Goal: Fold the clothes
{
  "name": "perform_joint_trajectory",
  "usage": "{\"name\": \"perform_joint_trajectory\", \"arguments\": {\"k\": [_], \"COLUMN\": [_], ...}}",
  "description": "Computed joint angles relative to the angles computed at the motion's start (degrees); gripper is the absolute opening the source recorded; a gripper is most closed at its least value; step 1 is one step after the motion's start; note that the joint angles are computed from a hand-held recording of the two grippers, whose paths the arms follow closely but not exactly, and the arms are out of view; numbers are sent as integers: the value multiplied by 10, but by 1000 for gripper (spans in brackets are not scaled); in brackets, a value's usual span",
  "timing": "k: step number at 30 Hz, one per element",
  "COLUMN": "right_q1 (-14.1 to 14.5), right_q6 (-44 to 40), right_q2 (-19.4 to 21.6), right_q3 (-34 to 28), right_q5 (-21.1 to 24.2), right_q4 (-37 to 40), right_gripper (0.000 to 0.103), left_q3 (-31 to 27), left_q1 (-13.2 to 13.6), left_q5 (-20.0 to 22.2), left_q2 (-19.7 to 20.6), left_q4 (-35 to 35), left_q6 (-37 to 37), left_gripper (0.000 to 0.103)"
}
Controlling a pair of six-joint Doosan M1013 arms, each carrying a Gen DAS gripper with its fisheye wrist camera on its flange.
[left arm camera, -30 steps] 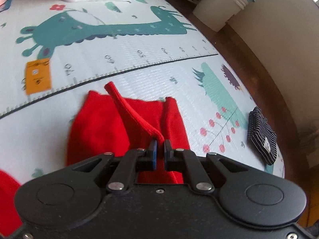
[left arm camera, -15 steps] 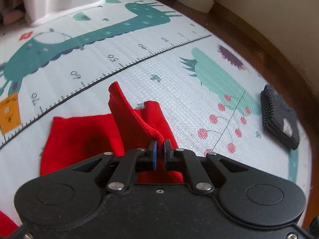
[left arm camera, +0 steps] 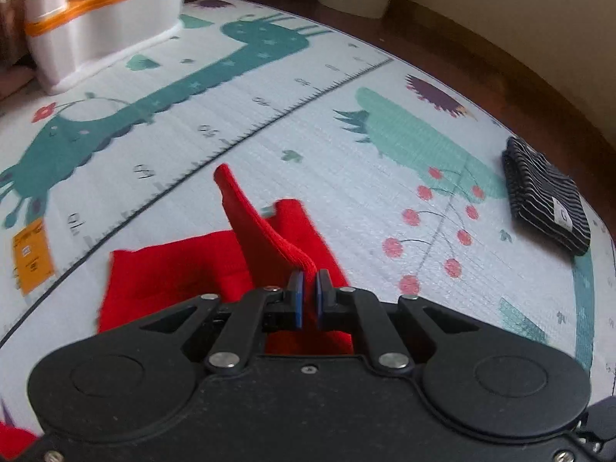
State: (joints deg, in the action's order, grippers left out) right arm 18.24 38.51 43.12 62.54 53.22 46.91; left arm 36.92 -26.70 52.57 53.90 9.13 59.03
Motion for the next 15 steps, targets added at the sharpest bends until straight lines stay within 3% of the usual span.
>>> {"name": "perform_joint_trajectory", "arguments": {"k": [2, 3, 7, 15], "right_q1": [2, 2, -4, -12], "right_q6": [14, 30, 140, 226], "right_q2": [9, 16, 47, 47], "right_q3": [-15, -25, -63, -39], "right_q5": [11, 24, 109, 101], "right_q4": [-4, -4, 19, 50], "right_gripper": [26, 19, 15, 14], "left_q3": [18, 26, 44, 5], "left_q1": [1, 1, 0, -2], "left_q5": [-8, -12, -22, -5], "left_q2": [-11, -16, -27, 1], "left_q4": [5, 12, 26, 21], "left_q6": [-18, -26, -38, -26], "left_gripper": [4, 4, 4, 4]}}
